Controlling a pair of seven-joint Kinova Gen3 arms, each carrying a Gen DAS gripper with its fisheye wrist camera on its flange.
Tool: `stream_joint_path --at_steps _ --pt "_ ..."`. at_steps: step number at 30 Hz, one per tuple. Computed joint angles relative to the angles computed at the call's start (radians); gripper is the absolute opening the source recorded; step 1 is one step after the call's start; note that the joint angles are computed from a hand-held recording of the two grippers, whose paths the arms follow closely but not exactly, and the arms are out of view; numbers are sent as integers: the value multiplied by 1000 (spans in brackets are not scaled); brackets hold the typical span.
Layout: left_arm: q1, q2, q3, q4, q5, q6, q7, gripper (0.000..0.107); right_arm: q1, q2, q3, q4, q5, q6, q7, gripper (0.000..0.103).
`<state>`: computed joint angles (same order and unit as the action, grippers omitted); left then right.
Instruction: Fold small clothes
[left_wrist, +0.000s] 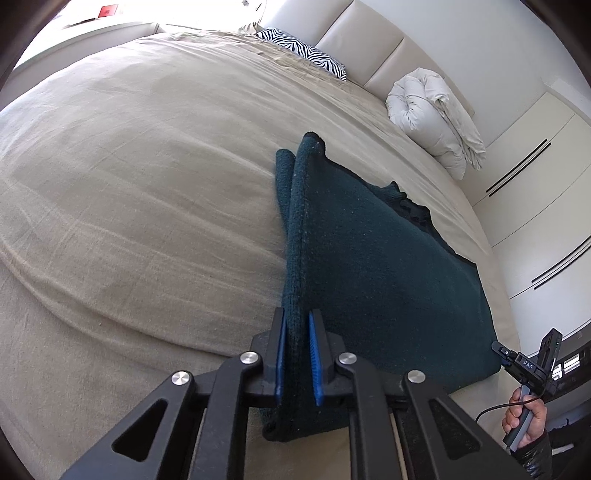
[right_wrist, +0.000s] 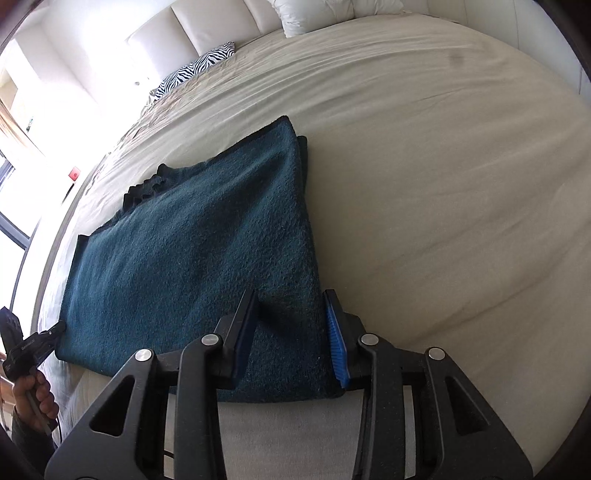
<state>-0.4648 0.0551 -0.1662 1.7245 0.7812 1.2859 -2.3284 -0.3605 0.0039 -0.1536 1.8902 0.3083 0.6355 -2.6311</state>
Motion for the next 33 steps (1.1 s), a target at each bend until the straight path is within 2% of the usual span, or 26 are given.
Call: stream_joint_path --at_steps 3,5,9,11,21,29,33 --pt "4 -9 1 3 -4 -8 10 9 -6 -8 -7 0 24 18 -17 29" --pt "10 -12 3 4 -5 -16 19 8 -11 -10 -15 -5 50 41 -37 20" --pt "13 -23 -4 11 -9 -22 15 7 -17 -18 -21 -11 73 64 -46 16" --pt "19 -29 -4 15 -12 -30 16 7 -21 -18 -26 -13 85 76 -49 10" --pt "12 -52 -31 39 1 -18 -7 6 -22 -43 -41 -9 107 85 -87 8" --pt "-6 -43 -41 57 3 4 -37 6 17 -95 -27 56 2 25 -74 5" --pt "-21 -27 -42 53 7 28 -45 6 37 -123 -53 85 -17 20 -71 5"
